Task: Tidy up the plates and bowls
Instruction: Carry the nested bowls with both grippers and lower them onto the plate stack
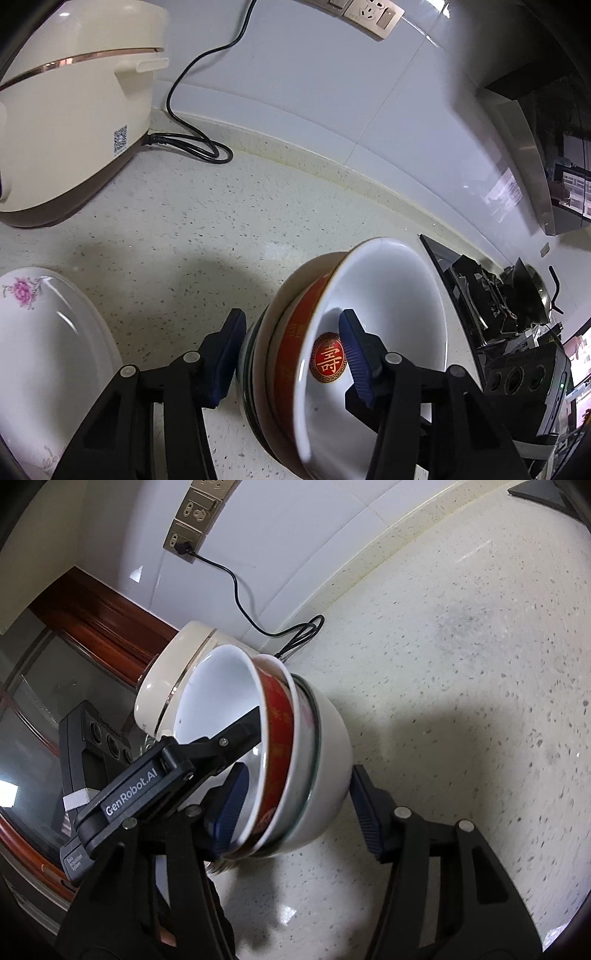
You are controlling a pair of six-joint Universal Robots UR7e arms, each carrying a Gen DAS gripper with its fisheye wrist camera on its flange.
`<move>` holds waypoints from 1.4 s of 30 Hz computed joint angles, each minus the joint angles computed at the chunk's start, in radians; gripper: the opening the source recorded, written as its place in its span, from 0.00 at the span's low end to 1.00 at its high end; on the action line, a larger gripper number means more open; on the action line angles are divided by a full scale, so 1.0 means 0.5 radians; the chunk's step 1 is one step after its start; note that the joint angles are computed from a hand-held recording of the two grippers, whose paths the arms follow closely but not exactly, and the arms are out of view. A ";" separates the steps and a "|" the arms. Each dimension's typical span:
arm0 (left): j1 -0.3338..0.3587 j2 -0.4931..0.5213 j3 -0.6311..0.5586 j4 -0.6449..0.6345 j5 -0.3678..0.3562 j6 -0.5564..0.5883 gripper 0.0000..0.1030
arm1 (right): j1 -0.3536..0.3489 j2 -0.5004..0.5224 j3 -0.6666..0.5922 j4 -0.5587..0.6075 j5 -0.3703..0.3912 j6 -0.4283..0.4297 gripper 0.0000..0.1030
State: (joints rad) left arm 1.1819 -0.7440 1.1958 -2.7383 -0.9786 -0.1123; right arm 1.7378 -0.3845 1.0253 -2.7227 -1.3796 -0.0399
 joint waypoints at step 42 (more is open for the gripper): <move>-0.026 -0.191 0.258 -0.274 0.035 0.005 0.53 | 0.102 0.020 0.051 -0.090 -0.006 0.219 0.59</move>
